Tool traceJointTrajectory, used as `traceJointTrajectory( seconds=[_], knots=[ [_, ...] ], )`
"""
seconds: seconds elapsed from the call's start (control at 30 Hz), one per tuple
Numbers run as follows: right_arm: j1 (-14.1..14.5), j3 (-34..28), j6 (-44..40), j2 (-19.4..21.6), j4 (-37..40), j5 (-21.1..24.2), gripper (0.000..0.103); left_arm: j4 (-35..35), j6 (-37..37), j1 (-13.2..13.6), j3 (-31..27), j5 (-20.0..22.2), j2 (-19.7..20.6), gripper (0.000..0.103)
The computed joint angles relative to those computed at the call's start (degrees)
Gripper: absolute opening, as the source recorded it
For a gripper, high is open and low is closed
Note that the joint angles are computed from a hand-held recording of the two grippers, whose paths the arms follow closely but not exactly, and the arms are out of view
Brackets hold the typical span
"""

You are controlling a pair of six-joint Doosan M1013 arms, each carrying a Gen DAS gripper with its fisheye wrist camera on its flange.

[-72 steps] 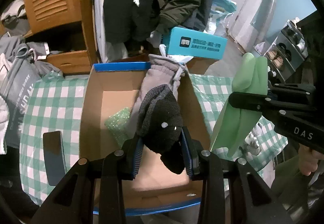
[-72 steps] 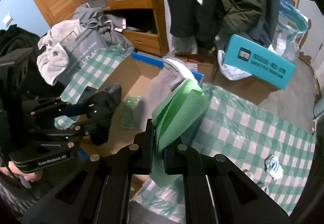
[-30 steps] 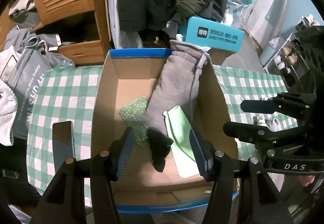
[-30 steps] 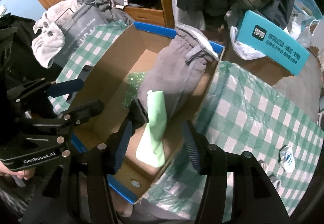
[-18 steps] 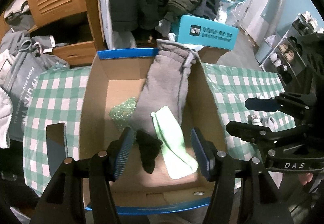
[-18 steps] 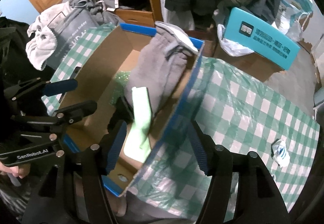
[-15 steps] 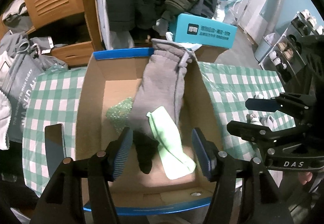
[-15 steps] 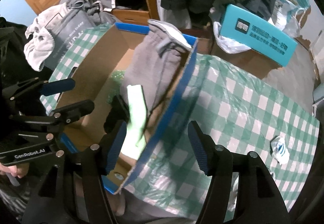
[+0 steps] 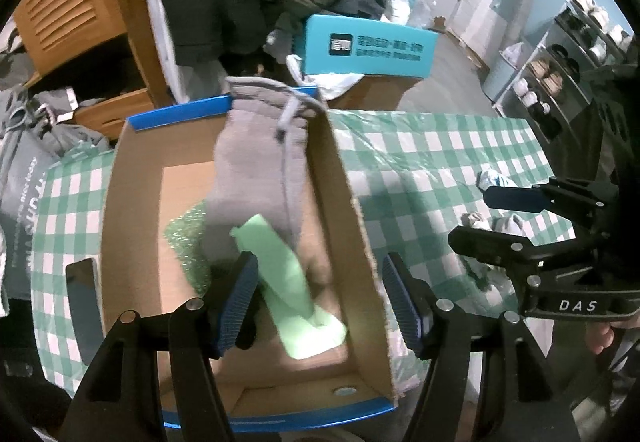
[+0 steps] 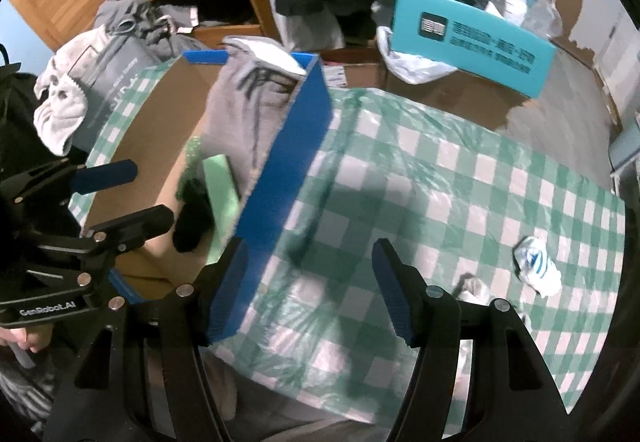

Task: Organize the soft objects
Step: 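Move both tools back over the table toward the white and grey socks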

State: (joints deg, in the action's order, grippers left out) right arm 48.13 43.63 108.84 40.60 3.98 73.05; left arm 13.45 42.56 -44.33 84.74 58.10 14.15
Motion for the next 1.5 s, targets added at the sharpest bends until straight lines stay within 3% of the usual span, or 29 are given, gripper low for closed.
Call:
traceJointTrajectory(
  seconds=[0.63, 1.5],
  knots=[
    [-2.9, 12.8, 4.7, -7.0, -3.0, -4.3, 0.065, -3.1, 5.6, -2.1, -7.3, 2.3, 5.6, 0.071],
    [-6.8, 23.7, 9.3, -11.5, -4.2, -5.7, 0.066, -11.7, 12.0, -3.3, -16.0, 7.2, 14.2, 0.076]
  ],
)
